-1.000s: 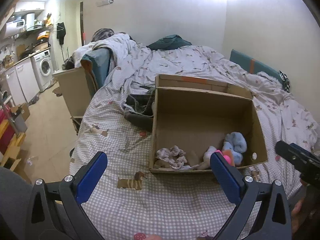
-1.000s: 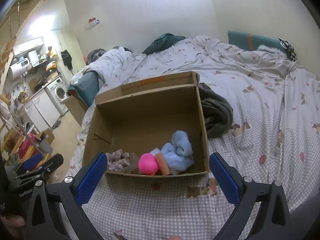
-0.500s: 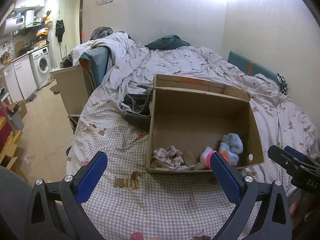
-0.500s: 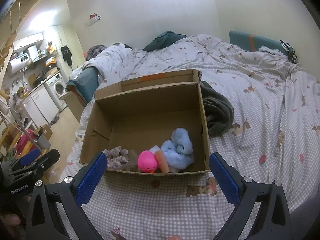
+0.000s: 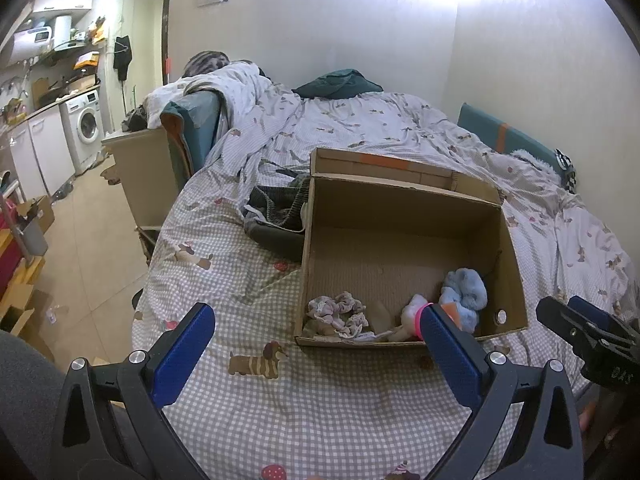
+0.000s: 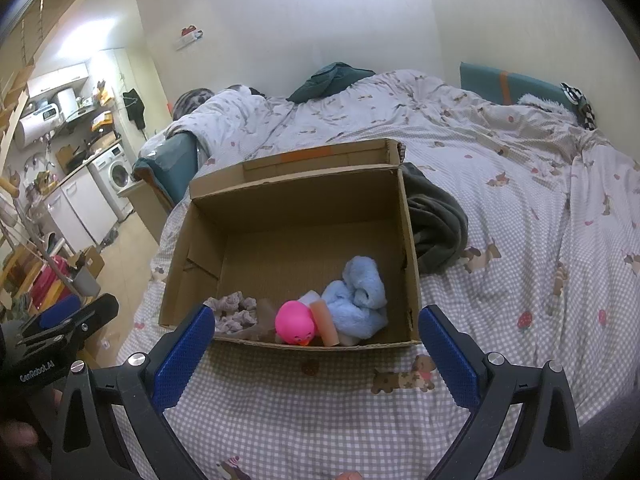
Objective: Organize soft objects
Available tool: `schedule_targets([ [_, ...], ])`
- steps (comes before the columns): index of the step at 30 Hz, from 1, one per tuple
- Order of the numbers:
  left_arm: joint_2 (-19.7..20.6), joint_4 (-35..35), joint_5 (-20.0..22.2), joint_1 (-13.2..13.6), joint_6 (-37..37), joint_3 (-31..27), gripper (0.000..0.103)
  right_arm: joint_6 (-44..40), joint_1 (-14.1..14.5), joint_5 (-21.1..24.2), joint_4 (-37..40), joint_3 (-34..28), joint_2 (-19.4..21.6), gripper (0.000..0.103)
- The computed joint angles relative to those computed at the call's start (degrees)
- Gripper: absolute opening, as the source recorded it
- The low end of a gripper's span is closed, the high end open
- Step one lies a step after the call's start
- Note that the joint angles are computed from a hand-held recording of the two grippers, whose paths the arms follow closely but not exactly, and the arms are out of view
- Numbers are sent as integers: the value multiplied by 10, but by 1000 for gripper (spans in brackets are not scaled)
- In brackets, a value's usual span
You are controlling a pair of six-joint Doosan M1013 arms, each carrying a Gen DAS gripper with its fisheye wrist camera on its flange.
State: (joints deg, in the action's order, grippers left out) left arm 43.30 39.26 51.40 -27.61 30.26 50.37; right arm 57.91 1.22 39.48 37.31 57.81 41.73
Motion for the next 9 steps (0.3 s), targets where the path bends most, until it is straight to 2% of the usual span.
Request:
schedule_targets([
  [9,-2,1,-3,0,-6,3,102,-8,-1,4,12,0,1,103],
])
